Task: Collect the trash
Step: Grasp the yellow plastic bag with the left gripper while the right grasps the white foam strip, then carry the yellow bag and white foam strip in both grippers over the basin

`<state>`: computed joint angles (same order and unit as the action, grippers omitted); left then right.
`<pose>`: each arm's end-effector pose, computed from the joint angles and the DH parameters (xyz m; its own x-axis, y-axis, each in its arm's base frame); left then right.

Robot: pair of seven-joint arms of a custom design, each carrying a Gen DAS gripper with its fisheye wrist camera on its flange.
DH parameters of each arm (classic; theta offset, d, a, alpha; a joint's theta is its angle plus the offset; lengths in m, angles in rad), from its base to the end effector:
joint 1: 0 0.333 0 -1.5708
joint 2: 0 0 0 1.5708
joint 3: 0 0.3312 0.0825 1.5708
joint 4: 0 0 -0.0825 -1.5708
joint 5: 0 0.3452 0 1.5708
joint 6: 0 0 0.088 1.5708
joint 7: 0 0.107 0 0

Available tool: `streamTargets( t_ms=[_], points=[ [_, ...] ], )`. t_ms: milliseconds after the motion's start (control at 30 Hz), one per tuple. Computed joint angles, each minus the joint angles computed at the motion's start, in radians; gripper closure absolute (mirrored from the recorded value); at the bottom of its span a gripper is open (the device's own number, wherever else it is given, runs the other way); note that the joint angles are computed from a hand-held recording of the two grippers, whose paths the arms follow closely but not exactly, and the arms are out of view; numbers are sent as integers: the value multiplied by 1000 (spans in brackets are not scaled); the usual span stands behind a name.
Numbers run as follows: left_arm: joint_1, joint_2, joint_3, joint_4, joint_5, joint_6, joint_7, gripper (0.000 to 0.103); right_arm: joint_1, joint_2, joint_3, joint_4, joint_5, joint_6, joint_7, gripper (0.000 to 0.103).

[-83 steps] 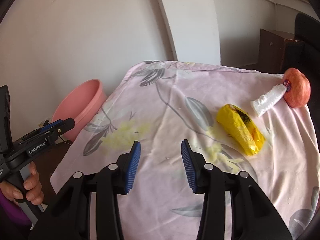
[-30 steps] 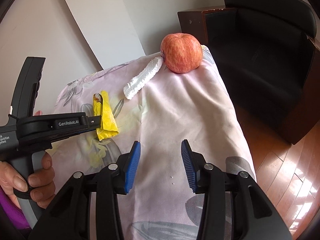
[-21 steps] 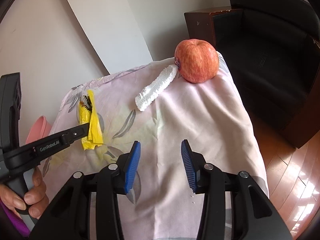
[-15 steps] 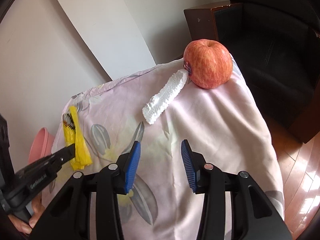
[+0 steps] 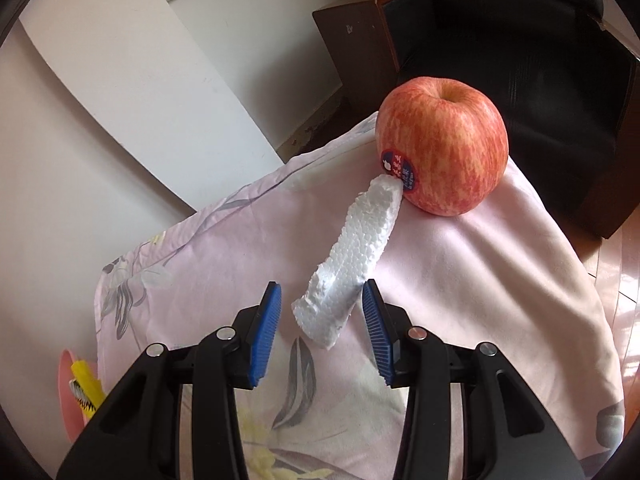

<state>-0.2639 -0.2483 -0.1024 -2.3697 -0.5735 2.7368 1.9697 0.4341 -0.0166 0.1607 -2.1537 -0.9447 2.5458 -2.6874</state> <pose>0.4419 -0.1505 0.5220 -0.3696 -0.9012 0.2262 -0.7829 0.1710 -0.5982 0.4355 0.3076 0.4821 -0.5100 -0.7635 -0.3962 -0.5161 0.6400 -0.5692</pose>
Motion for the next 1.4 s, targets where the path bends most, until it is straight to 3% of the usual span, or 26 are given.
streamTargets(
  t_ms=[367,500,700,967,1400],
  points=[
    [20,8,24,1,-59,-17,50,95,56,94,-19,102,-22,-156,12,60],
    [26,7,22,0,-70,-17,53,95,62,68,-22,64,-36,-135,-6,66],
    [28,-1,16,-8,-68,-5,47,95,54,20,-5,-4,-47,-99,-42,67],
    [35,-20,5,-38,-3,32,-8,95,40,-28,26,-72,-97,68,-61,67],
    [56,-53,8,-106,139,88,-130,95,109,31,53,26,-121,140,-216,67]
  ],
)
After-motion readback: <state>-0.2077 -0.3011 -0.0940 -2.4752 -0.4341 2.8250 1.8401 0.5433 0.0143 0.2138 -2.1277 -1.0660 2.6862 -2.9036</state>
